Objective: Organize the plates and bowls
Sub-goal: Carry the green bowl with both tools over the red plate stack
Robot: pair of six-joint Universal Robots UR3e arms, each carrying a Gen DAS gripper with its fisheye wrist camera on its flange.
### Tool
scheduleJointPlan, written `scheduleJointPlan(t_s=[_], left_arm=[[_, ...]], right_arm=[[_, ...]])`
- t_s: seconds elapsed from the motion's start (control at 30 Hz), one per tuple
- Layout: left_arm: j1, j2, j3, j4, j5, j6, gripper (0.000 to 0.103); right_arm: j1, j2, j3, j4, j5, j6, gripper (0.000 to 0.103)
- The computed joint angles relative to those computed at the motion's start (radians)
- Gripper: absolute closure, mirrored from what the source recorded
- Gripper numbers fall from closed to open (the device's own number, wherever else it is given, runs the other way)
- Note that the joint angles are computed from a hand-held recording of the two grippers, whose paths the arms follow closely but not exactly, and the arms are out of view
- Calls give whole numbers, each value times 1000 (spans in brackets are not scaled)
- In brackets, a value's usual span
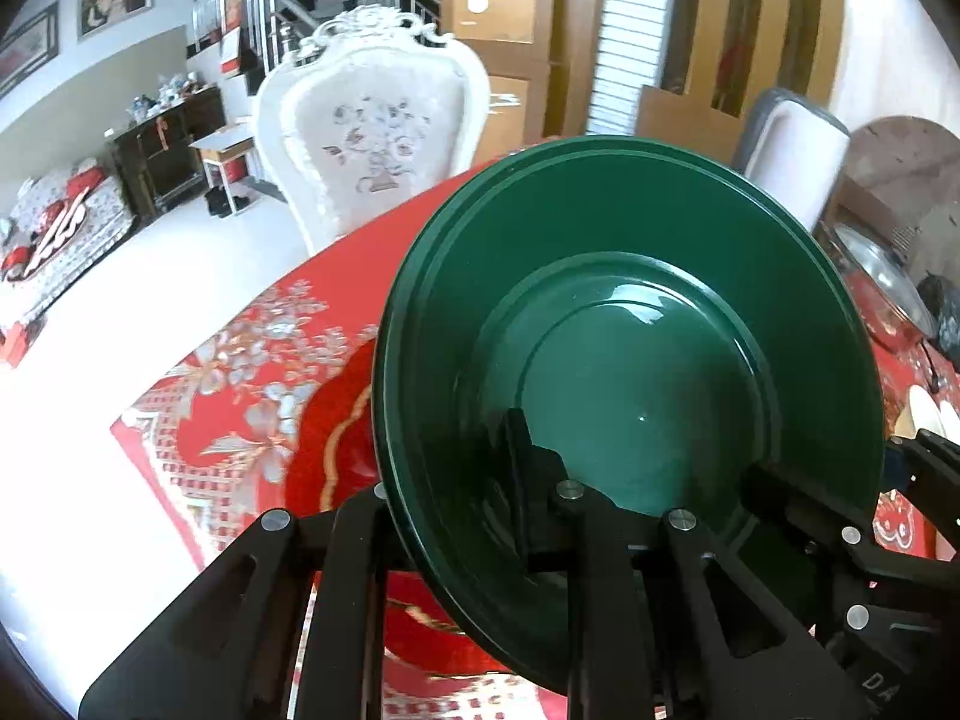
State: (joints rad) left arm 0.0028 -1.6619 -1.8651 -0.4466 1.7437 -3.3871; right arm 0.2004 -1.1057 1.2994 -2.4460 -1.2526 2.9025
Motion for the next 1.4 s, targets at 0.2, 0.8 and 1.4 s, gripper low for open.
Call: scheduleJointPlan(t_s=[0.2, 0.8, 1.4], left_arm=[[73, 39, -76, 19, -8, 9, 87], [146, -32, -138, 68, -40, 33, 87], [133, -11, -181, 132, -6, 39, 64]], right_arm=[[63, 120, -172, 84, -19, 5, 53], [137, 272, -349, 231, -71, -6, 53], [113, 223, -290, 215, -33, 36, 39]])
